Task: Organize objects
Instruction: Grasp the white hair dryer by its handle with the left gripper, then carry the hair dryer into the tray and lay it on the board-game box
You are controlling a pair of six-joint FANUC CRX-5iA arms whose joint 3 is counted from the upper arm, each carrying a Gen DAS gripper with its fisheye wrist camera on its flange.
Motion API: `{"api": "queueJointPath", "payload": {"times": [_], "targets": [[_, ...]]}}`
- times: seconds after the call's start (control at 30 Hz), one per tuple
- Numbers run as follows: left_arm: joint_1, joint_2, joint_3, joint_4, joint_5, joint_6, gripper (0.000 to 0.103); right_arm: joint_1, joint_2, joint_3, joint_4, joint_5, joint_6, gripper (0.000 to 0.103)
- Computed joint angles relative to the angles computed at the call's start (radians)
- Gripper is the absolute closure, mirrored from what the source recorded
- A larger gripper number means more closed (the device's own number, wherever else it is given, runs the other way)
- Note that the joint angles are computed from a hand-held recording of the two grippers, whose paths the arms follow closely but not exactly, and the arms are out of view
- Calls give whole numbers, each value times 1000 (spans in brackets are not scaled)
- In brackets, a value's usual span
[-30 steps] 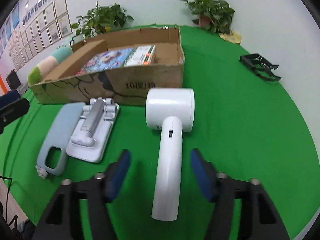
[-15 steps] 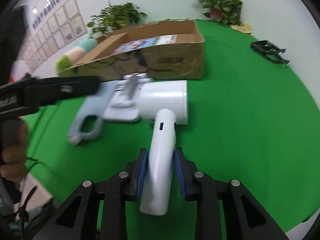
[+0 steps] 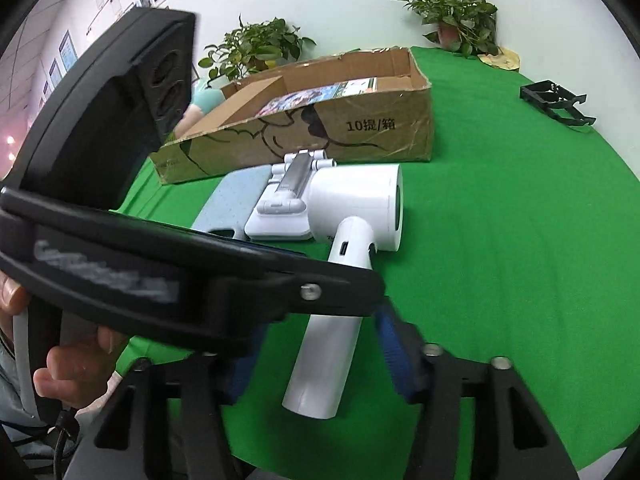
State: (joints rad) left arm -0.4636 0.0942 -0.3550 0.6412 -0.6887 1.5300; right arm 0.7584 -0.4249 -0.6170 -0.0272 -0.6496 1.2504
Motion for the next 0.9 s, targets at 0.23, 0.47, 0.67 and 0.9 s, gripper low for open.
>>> {"api": "queueJointPath", "payload": {"times": [0.23,0.47,0.67,0.9], "targets": [[-18,-9,-3,-56,7,56,68,82,-36,-58,128,-17,-146,70],[-26,-23,16,-124,-17,93,68,153,-96,-120,235,-39,-286,72],[-10,-77,2,-147,15,103,69,190,-102,-144,352,-4,-387,73],[57,-163,18,-226,24,121,69,191,-46,-118,508,109,-468,74]]}}
